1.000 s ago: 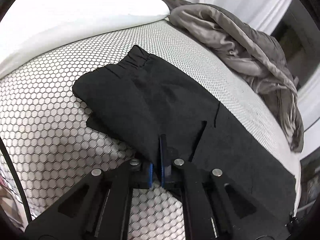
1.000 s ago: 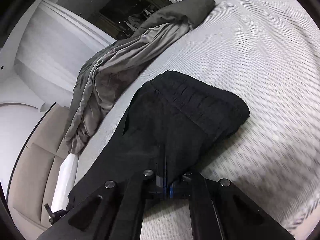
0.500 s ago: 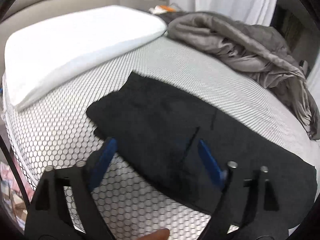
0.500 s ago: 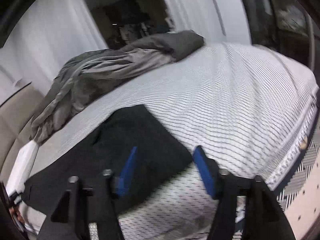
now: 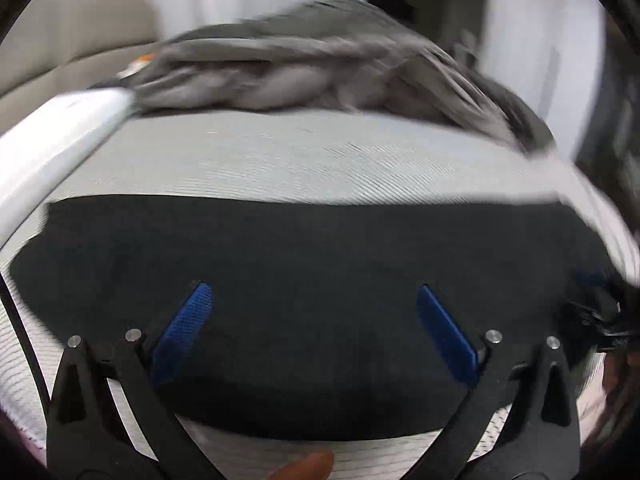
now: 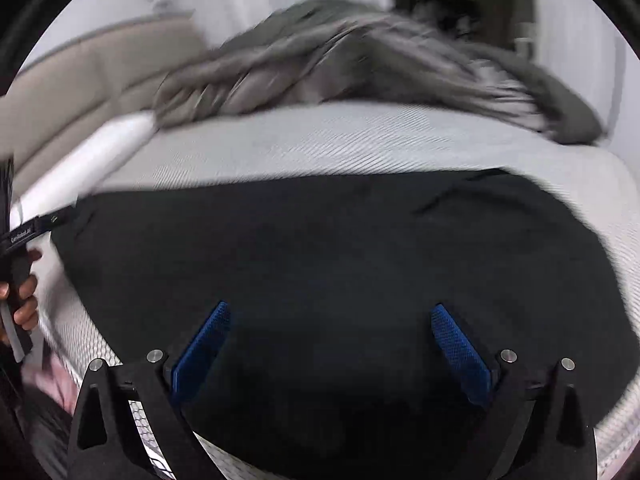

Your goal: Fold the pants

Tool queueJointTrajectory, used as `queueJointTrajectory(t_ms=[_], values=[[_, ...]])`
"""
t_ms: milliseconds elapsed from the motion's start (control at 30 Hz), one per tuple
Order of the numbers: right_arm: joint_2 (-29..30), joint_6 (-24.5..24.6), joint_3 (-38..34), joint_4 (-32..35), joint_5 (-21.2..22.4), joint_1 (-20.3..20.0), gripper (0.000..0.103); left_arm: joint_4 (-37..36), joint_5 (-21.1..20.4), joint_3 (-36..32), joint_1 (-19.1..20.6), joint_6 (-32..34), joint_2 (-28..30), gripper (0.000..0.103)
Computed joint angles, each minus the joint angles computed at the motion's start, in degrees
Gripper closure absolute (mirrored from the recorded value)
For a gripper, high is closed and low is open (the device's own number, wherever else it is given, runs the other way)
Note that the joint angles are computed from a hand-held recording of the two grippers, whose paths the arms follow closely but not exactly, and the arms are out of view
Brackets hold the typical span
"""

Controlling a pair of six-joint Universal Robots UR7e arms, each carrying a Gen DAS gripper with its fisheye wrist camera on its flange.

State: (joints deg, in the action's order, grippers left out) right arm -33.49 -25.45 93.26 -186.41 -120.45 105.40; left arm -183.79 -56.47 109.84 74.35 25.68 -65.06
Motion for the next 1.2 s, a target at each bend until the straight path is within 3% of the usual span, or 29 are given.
queueJointTrajectory(t_ms=[33, 100, 167, 267, 333, 367, 400, 467, 533, 633, 733, 800, 900, 967, 1000, 1033, 1100, 1167, 1200], values=[[1.4, -1.2, -1.4, 3.2, -0.4, 0.1, 0.001, 2.3, 0.6, 0.7, -0.7, 0.7, 0.8, 0.001], [2.7, -6.2, -1.4, 2.8, -2.8, 0.1, 0.001, 9.4, 2.9, 0.4, -1.4, 1.6, 2.9, 0.001], [1.9, -9.4, 0.6, 0.2, -3.6, -0.9, 0.002, 8.3, 4.2, 1.0, -1.6, 4.7, 4.3, 0.0], [-2.0, -11.4, 5.4, -8.5, -7.0, -3.4, 0.002, 13.6, 1.1, -0.2, -0.3, 1.5, 2.5, 0.0], [-2.9, -16.2, 6.3, -19.5, -15.0, -5.8, 0.002, 16.9, -0.1, -1.2, 0.5, -1.3, 1.9, 0.0], [-3.7, -15.7, 6.4, -22.2, -17.5, -7.0, 0.002, 17.5, -0.2, -1.7, 0.8, -1.1, 1.9, 0.0], [-4.9, -12.9, 7.2, -22.4, -17.6, -7.8, 0.002, 17.8, 0.8, -1.7, 0.4, -1.0, 1.9, 0.0], [-9.2, -4.9, 10.5, -18.9, -13.6, -9.4, 0.002, 19.0, 2.6, -1.7, -0.4, -2.2, 1.6, 0.004], [-9.3, -5.8, 10.8, -23.1, -14.2, -7.9, 0.002, 20.0, 0.8, -1.9, -0.6, -3.4, 0.8, 0.009], [-8.7, -6.3, 10.6, -25.2, -10.1, -4.8, 0.002, 18.0, -2.7, -2.4, -1.8, -3.3, 1.1, 0.009], [-5.6, -3.4, 6.4, -15.2, -5.9, -2.7, 0.001, 18.5, -2.6, -4.3, -2.9, -4.3, 3.7, 0.009], [-1.4, -2.6, 0.7, -6.3, -6.6, -1.2, 0.002, 20.0, -2.5, -6.2, -3.3, -4.5, 6.1, 0.009], [3.9, -7.9, -4.7, 0.2, -6.7, 0.2, 0.002, 19.0, 3.2, -6.7, -3.9, -2.0, 8.4, 0.009], [6.0, -17.1, -5.0, -1.6, -7.7, 0.3, 0.002, 19.1, 4.9, -6.8, -2.9, -1.0, 8.0, 0.007], [5.7, -19.3, -4.0, -3.8, -8.0, -0.3, 0.002, 18.9, 5.1, -6.6, -2.3, -1.3, 7.4, 0.003], [4.1, -19.2, -1.7, -5.8, -7.7, -1.5, 0.002, 18.7, 5.2, -6.6, -1.6, -1.4, 7.1, 0.002], [0.5, -14.0, 0.7, -8.0, -8.6, -4.1, 0.002, 18.2, 6.7, -6.8, 0.1, -2.7, 5.9, 0.001], [-2.6, -10.1, 2.8, -14.0, -12.8, -6.7, 0.009, 18.5, 6.5, -7.1, 1.4, -4.6, 4.8, 0.001], [-2.2, -10.7, 2.2, -17.4, -15.3, -7.1, 0.009, 18.9, 6.2, -7.3, 1.8, -5.1, 4.3, 0.002]])
